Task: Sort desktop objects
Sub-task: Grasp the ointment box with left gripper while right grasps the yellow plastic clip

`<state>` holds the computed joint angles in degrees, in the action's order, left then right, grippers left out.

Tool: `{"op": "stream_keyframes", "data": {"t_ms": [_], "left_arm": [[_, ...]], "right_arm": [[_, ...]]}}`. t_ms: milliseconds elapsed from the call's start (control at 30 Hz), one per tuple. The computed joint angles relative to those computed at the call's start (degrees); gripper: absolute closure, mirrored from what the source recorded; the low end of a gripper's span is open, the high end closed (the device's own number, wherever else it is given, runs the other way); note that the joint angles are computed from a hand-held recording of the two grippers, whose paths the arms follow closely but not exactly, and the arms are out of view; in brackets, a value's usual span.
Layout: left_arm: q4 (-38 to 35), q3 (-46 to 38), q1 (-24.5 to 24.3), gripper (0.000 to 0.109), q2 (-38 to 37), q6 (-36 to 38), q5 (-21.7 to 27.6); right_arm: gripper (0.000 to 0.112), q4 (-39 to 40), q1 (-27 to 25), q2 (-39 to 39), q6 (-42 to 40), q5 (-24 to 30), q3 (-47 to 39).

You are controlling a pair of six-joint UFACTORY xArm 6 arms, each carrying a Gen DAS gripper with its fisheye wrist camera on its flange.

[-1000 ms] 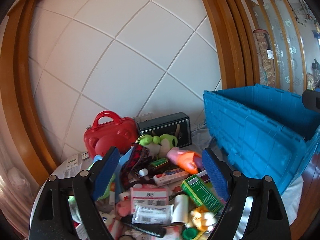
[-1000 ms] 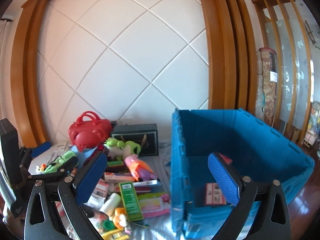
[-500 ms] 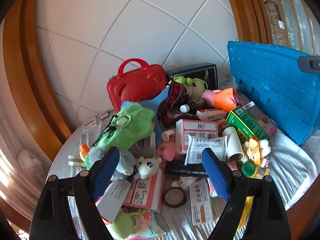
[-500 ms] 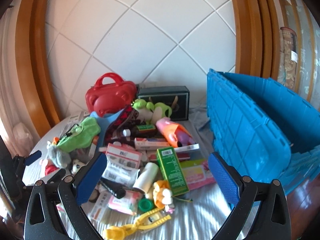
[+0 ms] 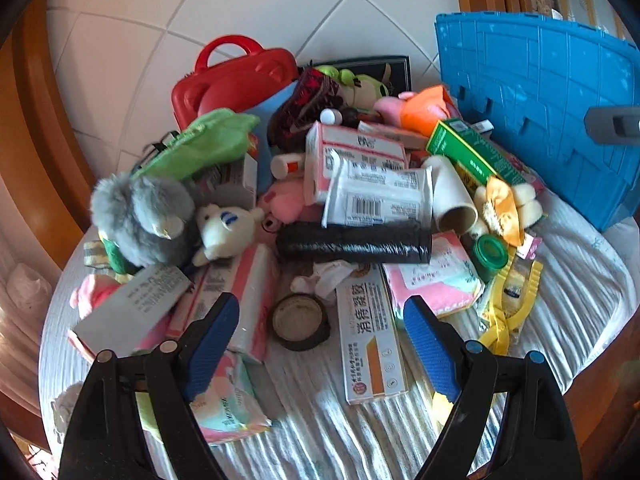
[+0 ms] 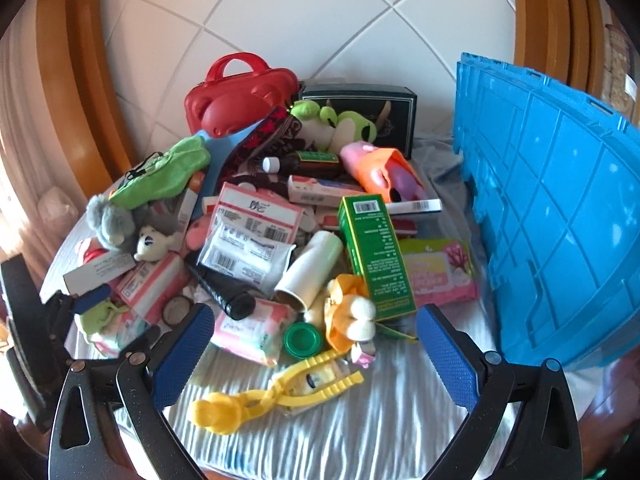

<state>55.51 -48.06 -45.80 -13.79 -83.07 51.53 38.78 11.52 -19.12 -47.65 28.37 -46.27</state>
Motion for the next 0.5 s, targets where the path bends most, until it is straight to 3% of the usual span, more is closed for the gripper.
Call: {"op": "stream_keyframes", "data": {"t_ms": [133, 267, 300, 367, 500], "left_arm": [[0.40, 1.41, 2.09, 0.024, 2.86, -0.87, -7.09], [-0.76, 2.56, 5.39, 0.025, 5.45, 4.33, -15.55], [-2.33, 2.98, 6.68, 0.030, 6.14, 6.85, -18.08], [-7.81, 5.34, 9.88, 0.052, 5.60, 12.80, -26.00], [-9.15, 8.24, 11.55, 0.055, 4.23, 20.76, -28.27]], "right_arm": [[0.014, -2.16, -0.26, 1.79, 0.76, 1.39, 1.13], [0.021, -6.47, 1.25, 1.60, 6.98, 1.66, 5.21], [0.024, -7.74, 1.99, 1.58, 9.50, 1.50, 6.29], [0.030, -10.47, 3.56, 1.91, 15.44, 0.95, 7.97], [0.033, -14.63, 6.44, 3.81, 27.52, -1.64, 10.21]]}}
